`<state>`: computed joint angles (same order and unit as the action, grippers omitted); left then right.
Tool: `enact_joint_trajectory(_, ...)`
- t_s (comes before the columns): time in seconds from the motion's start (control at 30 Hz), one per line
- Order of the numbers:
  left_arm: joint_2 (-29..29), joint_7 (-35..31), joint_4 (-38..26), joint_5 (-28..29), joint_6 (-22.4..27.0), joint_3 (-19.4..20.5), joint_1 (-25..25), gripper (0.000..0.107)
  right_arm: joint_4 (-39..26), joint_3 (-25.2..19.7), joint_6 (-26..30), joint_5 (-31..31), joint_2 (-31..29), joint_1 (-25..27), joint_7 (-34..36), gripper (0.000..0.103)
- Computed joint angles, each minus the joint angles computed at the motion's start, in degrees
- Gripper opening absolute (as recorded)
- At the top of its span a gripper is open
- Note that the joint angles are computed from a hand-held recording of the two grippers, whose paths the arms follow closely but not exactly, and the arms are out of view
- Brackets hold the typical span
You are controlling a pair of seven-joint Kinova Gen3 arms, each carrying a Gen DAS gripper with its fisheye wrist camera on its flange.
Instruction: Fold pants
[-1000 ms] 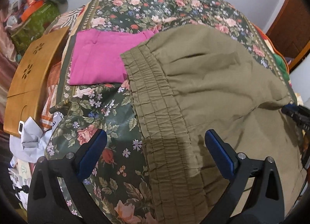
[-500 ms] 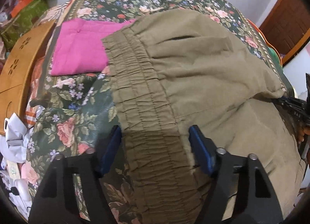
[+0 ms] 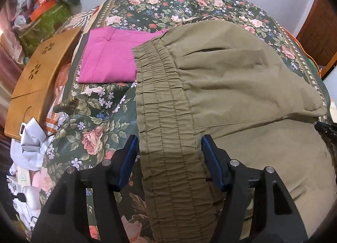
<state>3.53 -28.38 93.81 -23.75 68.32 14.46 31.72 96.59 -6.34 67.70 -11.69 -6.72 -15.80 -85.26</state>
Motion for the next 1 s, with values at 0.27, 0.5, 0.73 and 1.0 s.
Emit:
enact_joint_trajectory(0.27, -2.0, -5.9, -2.0, 4.3, 1.1, -0.3, -2.2, 0.066, -1.7, -0.6, 0.5, 1.9, -1.6, -0.3, -1.7, 0.006)
enact_joint_trajectory(0.5, -3.6, -6.4, -5.6, 1.3, 3.4, 0.2, -3.7, 0.083, -3.2, 1.9, -3.4, -3.2, -3.4, 0.2, 2.1, 0.041)
enact_joint_trajectory(0.73, -1.0, -12.8, -6.0, 7.3, 1.5, -2.4, -7.5, 0.083, -3.3, 1.6, -7.2, -4.3, 1.8, 0.7, 2.5, 0.045)
enact_joint_trajectory(1.0, 1.1, -23.2, -2.6, 19.8, -4.7, -5.0, -11.9, 0.084, -3.3, 2.0, -5.7, -11.6, 6.4, 3.0, 8.5, 0.034)
